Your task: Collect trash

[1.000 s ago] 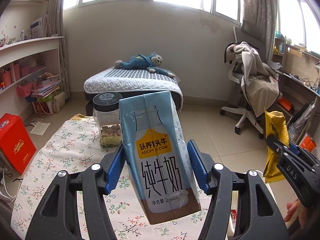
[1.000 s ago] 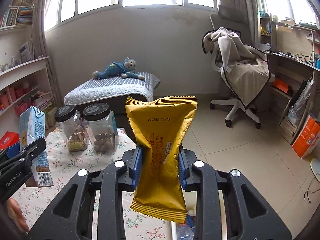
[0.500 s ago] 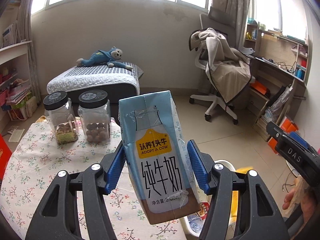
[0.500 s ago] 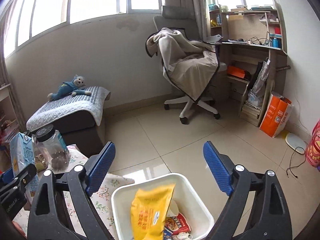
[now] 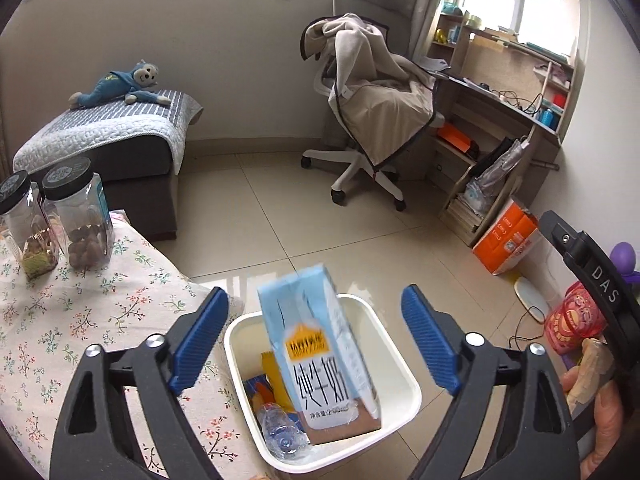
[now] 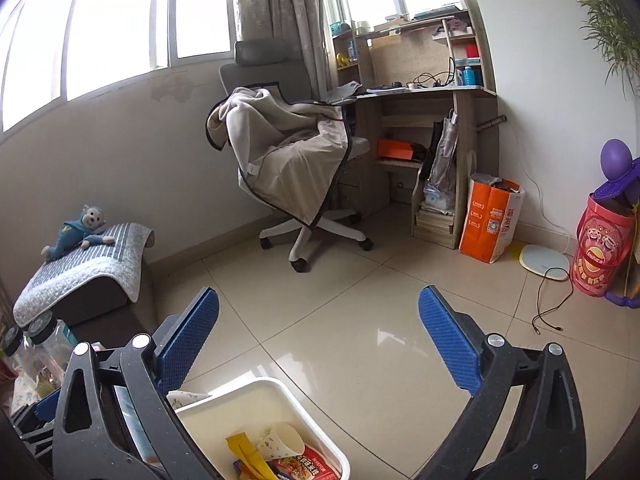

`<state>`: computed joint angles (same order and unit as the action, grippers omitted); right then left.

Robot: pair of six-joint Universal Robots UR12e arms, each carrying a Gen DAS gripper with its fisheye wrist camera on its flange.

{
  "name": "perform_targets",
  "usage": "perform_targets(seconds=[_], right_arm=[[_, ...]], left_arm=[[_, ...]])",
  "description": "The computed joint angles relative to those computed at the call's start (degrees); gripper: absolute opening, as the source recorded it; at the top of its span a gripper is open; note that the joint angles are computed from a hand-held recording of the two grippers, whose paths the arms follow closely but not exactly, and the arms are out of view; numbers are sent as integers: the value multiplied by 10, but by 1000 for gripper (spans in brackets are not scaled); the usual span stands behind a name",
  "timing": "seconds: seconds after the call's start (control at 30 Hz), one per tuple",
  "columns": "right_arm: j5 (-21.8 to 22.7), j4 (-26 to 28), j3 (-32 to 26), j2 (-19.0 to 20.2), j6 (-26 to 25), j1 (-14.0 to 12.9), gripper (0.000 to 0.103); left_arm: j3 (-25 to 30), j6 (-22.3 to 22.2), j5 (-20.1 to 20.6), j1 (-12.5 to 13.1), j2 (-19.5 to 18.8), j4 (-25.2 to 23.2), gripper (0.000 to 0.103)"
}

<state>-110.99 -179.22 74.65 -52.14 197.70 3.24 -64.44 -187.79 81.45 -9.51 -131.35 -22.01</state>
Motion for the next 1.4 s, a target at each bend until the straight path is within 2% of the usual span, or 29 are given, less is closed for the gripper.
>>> perform_targets(seconds=[0.07, 0.17, 0.27, 0.33, 0.4, 0.47, 0.53, 0.7, 0.83, 1.03, 1.2, 1.4], right_arm=[[-9, -21, 2, 1, -4, 4, 96], [-26, -34, -3, 5, -19, 14, 96], [-24, -67, -7, 9, -33, 26, 96], [-19, -82, -13, 12, -32, 35, 96], [14, -76, -16, 10, -25, 40, 96], [55, -59, -21, 8, -18, 44, 96], [71, -51, -31, 12, -21, 52, 96], [111, -49, -48, 19, -29, 72, 96], [133, -36, -61, 25, -40, 85, 96], [157, -14, -76, 32, -48, 101, 96], [152, -2, -93, 42, -71, 116, 96], [153, -5, -104, 49, -86, 126, 96]], left_arm=[[-2, 21, 23, -1, 3, 13, 91], [-16, 58, 81, -3, 12, 55, 95], [-49, 83, 142, 0, 26, 144, 96], [-71, 81, 181, 5, 35, 199, 96], [-85, 55, 209, 13, 41, 227, 96], [-92, 26, 217, 24, 53, 208, 96], [-100, 8, 214, 36, 65, 194, 96], [-133, 0, 256, 51, 86, 228, 96], [-155, -3, 283, 61, 98, 237, 96], [-188, -19, 293, 80, 116, 233, 96], [-200, -20, 323, 85, 121, 259, 96], [-205, -33, 325, 92, 125, 248, 96]])
